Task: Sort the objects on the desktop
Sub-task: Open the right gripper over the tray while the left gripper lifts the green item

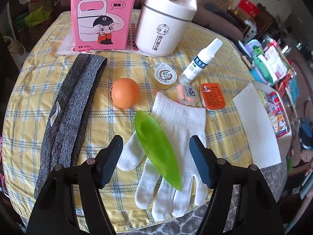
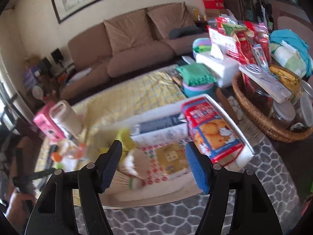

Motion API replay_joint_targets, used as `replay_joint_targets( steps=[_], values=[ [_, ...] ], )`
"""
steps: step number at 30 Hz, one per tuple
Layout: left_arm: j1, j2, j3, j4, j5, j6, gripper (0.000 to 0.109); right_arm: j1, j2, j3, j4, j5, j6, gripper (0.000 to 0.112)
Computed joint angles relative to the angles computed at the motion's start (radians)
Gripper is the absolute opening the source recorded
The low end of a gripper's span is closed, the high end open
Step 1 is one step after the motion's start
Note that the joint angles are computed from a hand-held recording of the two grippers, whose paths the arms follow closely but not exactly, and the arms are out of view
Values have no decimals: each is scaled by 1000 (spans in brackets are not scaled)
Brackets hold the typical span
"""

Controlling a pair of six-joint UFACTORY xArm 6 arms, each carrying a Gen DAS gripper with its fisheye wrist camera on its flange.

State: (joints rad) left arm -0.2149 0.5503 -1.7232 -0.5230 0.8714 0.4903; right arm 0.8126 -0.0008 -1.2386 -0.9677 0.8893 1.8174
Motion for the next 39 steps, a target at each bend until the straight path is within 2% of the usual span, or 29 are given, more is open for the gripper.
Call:
replay_joint_targets(
  steps=[3,6,11,12,14,15,20,25,30,34,39],
  values=[
    [-10,4,5,20,-14,-18,75,22,72,-92,-34,-60,-16,69],
    [-35,29,-15,86,-17,-64,75,9,170,-185,-14,-145,-53,69],
    [-85,17,56,234,-154,-109,73,24,310,-348,109,-102,-250,69],
    [-91,10,76,251,-183,-107,70,26,325,-365,116,-105,-268,69],
    [-96,-9,117,259,-240,-85,52,29,342,-380,119,-107,-281,69],
    [-95,-17,130,245,-254,-66,32,31,351,-391,123,-102,-291,69],
    [-73,-82,202,78,-310,85,31,38,377,-422,129,-102,-313,69],
    [-28,-142,208,-77,-237,192,32,43,405,-464,130,-103,-344,69],
    [-5,-177,150,-178,-86,218,32,33,349,-399,78,-131,-256,69],
    [-51,-189,86,-237,21,188,32,20,233,-267,-7,-118,-111,69],
    [-186,-152,-12,-265,84,111,32,-7,55,-52,-95,-103,79,64]
  ],
)
